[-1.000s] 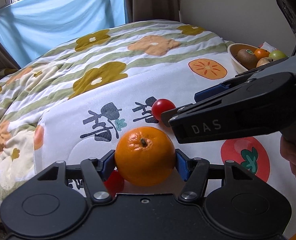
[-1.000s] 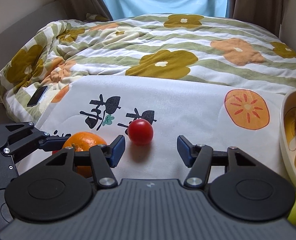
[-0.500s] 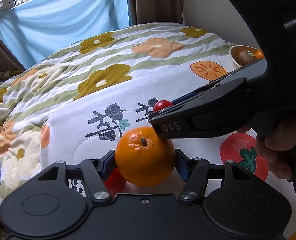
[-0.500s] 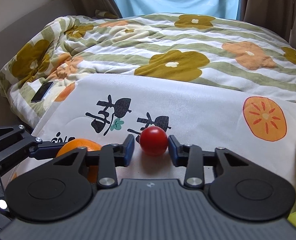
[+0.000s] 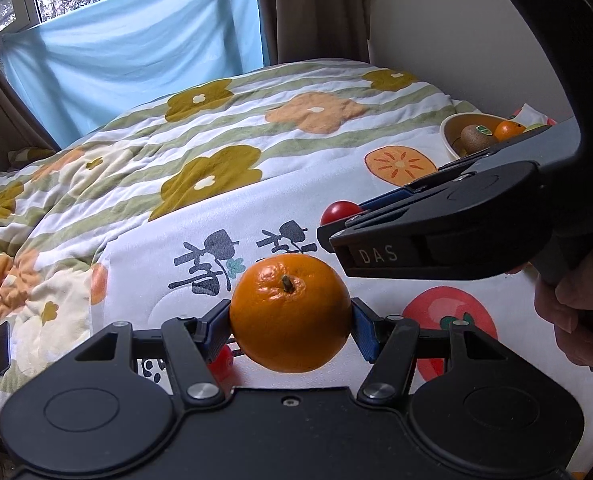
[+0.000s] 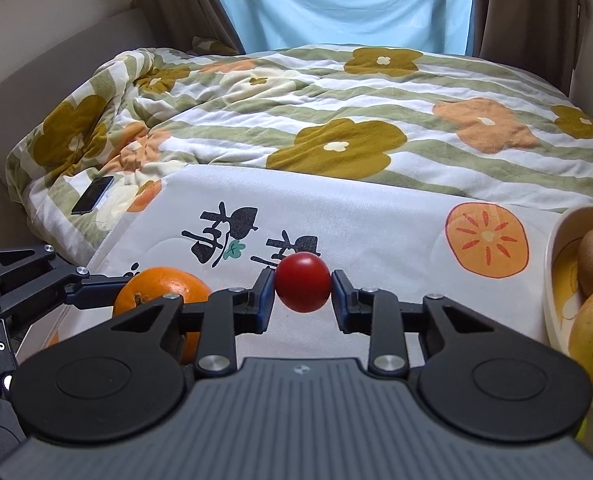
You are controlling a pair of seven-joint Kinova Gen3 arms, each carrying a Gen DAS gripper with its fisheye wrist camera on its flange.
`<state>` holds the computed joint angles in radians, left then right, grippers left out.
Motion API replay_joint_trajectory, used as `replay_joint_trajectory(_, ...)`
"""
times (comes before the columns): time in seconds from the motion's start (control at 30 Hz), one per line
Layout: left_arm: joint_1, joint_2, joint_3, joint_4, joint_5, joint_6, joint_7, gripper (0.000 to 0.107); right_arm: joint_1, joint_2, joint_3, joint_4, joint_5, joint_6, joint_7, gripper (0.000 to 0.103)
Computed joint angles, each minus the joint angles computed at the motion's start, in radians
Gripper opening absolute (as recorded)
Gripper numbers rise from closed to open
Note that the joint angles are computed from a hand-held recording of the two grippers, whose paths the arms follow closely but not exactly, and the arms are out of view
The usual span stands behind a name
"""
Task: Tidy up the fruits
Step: 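Carry the orange and the cherry tomato over the duck bowl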
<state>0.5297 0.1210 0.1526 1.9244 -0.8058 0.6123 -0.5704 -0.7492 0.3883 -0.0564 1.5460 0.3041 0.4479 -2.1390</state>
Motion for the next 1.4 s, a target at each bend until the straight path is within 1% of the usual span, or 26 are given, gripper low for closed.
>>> replay_joint_trajectory(0.13,0.038,-0.003,0.023,-0.035,-0.016,0.060,0.035,0.066,0.020,-0.069,-0.009,0.054,-0.002,-0.005,0.008,0.045)
replay_joint_trajectory(0.33,0.096,0.017,0.053,-0.126,-0.013,0.167,0.071,0.066,0.108,-0.169,-0.058,0.114,-0.049,0.018,0.070,0.045)
replay_joint_trajectory(0.5,0.154,0.063,0.056,-0.226,-0.021,0.230,0.093,0.066,0.219,-0.237,-0.092,0.147,-0.138,0.033,0.188,0.045)
replay_joint_trajectory(0.63,0.204,0.114,0.042,-0.310,-0.022,0.259,0.100,0.066,0.295,-0.279,-0.091,0.170,-0.195,0.036,0.283,0.045)
replay_joint_trajectory(0.77,0.249,0.174,0.019,-0.408,-0.007,0.277,0.087,0.066,0.378,-0.305,-0.083,0.180,-0.284,0.046,0.414,0.045)
replay_joint_trajectory(0.93,0.298,0.253,-0.025,-0.531,0.022,0.298,0.055,0.066,0.470,-0.312,-0.064,0.178,-0.408,0.056,0.581,0.045)
replay_joint_trajectory(1.1,0.332,0.343,-0.075,-0.670,0.062,0.327,0.010,0.066,0.548,-0.289,-0.049,0.158,-0.513,0.069,0.737,0.045)
replay_joint_trajectory(1.27,0.348,0.431,-0.126,-0.806,0.107,0.358,-0.034,0.066,0.620,-0.238,-0.051,0.118,-0.610,0.090,0.888,0.045)
replay_joint_trajectory(1.4,0.336,0.508,-0.155,-0.919,0.166,0.398,-0.079,0.066,0.668,-0.187,-0.066,0.076,-0.672,0.101,0.981,0.045)
